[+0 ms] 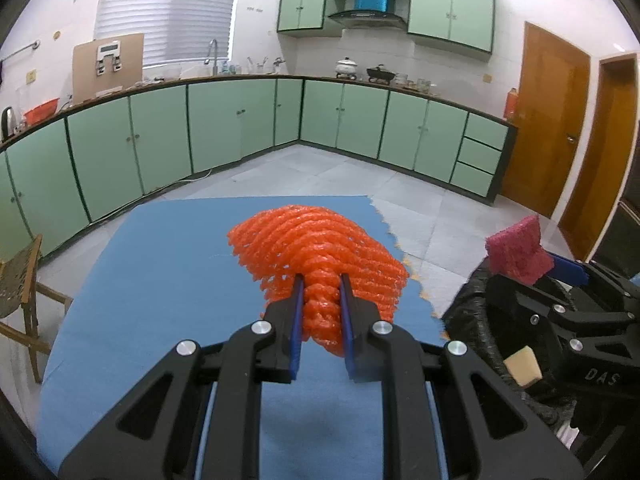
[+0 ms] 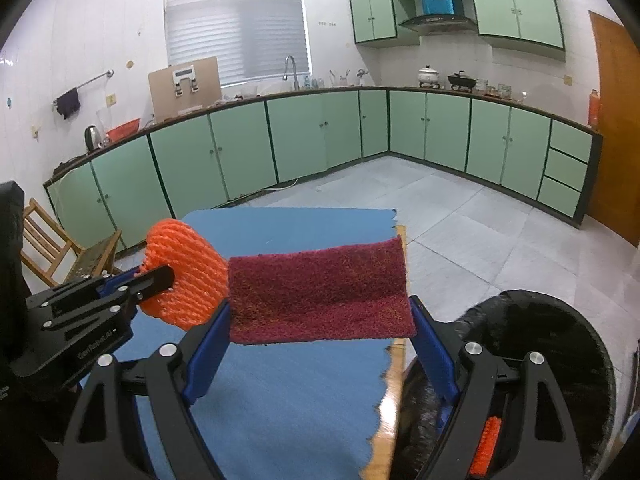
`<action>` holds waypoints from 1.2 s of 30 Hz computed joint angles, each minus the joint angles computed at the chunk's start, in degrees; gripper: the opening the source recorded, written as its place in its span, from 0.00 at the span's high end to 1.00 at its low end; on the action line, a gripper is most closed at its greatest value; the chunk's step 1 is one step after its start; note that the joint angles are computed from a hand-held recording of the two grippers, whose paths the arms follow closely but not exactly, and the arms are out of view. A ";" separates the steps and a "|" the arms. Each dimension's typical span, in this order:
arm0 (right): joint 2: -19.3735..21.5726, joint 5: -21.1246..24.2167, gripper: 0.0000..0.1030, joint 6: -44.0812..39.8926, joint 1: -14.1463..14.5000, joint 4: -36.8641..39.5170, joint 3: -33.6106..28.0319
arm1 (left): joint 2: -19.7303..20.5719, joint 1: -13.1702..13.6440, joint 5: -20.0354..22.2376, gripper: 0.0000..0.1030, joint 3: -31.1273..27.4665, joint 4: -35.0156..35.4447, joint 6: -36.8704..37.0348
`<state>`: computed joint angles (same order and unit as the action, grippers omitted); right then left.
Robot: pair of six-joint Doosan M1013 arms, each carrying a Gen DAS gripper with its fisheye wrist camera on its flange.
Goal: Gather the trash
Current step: 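Carry the orange net and red cloth over the bin and open both grippers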
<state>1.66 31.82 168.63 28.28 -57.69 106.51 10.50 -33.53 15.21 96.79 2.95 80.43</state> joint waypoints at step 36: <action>-12.62 16.01 0.20 12.61 -3.02 -5.61 12.18 | 4.03 -10.67 0.15 0.85 -3.52 -34.33 40.69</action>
<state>-10.96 47.82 181.24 25.26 -63.30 118.69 14.53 -44.20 15.35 93.27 -31.38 121.12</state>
